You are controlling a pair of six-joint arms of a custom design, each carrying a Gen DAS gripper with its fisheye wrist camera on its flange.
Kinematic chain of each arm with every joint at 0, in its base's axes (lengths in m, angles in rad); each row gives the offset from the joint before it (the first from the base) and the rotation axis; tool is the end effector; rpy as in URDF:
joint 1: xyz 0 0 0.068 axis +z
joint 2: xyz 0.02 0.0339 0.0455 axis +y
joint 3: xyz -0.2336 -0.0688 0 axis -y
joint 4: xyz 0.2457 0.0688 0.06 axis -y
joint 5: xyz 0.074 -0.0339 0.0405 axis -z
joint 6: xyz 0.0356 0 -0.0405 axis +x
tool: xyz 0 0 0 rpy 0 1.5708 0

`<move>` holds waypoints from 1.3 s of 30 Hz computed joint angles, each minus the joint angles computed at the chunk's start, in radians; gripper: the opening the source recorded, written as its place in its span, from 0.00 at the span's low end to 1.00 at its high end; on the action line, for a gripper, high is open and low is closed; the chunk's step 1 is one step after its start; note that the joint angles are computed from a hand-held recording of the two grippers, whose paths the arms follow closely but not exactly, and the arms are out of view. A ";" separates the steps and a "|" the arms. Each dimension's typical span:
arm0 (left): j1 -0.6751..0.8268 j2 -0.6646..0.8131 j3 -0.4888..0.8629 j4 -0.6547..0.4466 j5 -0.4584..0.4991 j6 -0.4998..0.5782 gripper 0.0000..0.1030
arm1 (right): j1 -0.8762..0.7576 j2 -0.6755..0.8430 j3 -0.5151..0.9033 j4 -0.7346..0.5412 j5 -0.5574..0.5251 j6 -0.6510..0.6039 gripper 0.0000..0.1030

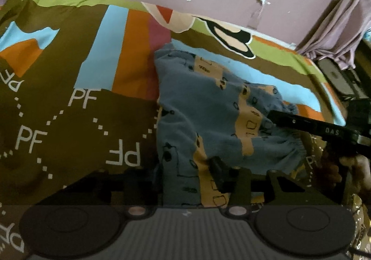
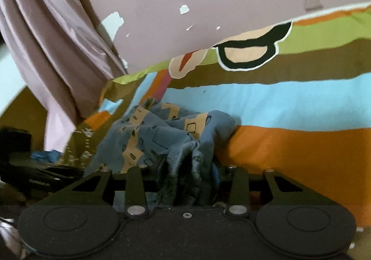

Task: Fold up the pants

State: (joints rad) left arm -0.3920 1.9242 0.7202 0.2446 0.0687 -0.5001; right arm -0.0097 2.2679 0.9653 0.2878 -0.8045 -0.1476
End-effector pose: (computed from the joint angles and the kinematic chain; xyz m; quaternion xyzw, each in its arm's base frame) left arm 0.2836 -0.1199 0.0351 -0.0412 0.9522 -0.1593 0.2572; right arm 0.3453 0.0223 -0.0122 -0.1681 0.8753 0.3555 0.2813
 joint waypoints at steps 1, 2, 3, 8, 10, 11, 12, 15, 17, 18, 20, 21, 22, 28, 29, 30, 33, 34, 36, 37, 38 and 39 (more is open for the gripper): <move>-0.009 -0.003 0.007 -0.018 -0.013 -0.003 0.43 | 0.009 -0.014 -0.028 0.035 0.024 0.021 0.35; -0.019 -0.005 0.015 -0.035 -0.029 -0.001 0.40 | 0.017 -0.026 -0.052 0.065 0.043 0.042 0.33; -0.028 -0.007 0.021 -0.049 -0.043 0.001 0.38 | 0.025 -0.039 -0.075 0.092 0.063 0.066 0.30; -0.045 -0.019 0.028 -0.077 -0.072 0.008 0.31 | 0.087 -0.111 -0.185 0.212 0.181 0.134 0.25; -0.044 -0.022 0.028 -0.080 -0.073 0.004 0.30 | 0.102 -0.139 -0.228 0.260 0.212 0.139 0.24; -0.043 -0.025 0.027 -0.081 -0.073 0.003 0.29 | 0.110 -0.149 -0.249 0.289 0.224 0.147 0.23; -0.043 -0.025 0.028 -0.082 -0.073 0.002 0.28 | 0.115 -0.163 -0.273 0.316 0.233 0.153 0.23; -0.047 -0.029 0.029 -0.087 -0.080 0.008 0.26 | 0.140 -0.204 -0.339 0.386 0.275 0.158 0.23; -0.049 -0.035 0.024 -0.086 -0.084 0.014 0.24 | 0.165 -0.239 -0.383 0.425 0.314 0.138 0.23; -0.049 -0.039 0.020 -0.084 -0.085 0.016 0.23 | 0.183 -0.258 -0.407 0.445 0.342 0.121 0.23; -0.050 -0.043 0.015 -0.082 -0.086 0.019 0.23 | 0.219 -0.290 -0.445 0.480 0.395 0.093 0.23; -0.049 -0.045 0.013 -0.080 -0.086 0.021 0.22 | 0.235 -0.308 -0.468 0.502 0.423 0.074 0.23; -0.049 -0.046 0.010 -0.079 -0.085 0.022 0.22 | 0.253 -0.318 -0.483 0.519 0.452 0.063 0.23; -0.056 -0.052 0.001 -0.076 -0.093 0.020 0.22 | 0.319 -0.348 -0.558 0.618 0.551 0.009 0.22; -0.057 -0.053 -0.001 -0.074 -0.095 0.021 0.22 | 0.321 -0.349 -0.564 0.625 0.555 0.002 0.22; -0.058 -0.053 -0.001 -0.073 -0.096 0.021 0.22 | 0.325 -0.352 -0.569 0.630 0.560 -0.002 0.22; -0.059 -0.054 -0.003 -0.071 -0.097 0.025 0.21 | 0.326 -0.356 -0.577 0.639 0.564 -0.005 0.22; -0.061 -0.056 -0.005 -0.069 -0.098 0.025 0.21 | 0.325 -0.357 -0.578 0.642 0.564 -0.003 0.22; -0.061 -0.062 -0.012 -0.063 -0.097 0.026 0.20 | 0.322 -0.358 -0.585 0.654 0.564 -0.002 0.22; -0.059 -0.064 -0.016 -0.058 -0.095 0.029 0.19 | 0.323 -0.359 -0.592 0.666 0.567 -0.001 0.22; -0.060 -0.068 -0.019 -0.058 -0.094 0.031 0.19 | 0.323 -0.361 -0.602 0.681 0.568 -0.001 0.22; -0.060 -0.071 -0.022 -0.056 -0.093 0.031 0.18 | 0.323 -0.361 -0.610 0.699 0.569 0.001 0.22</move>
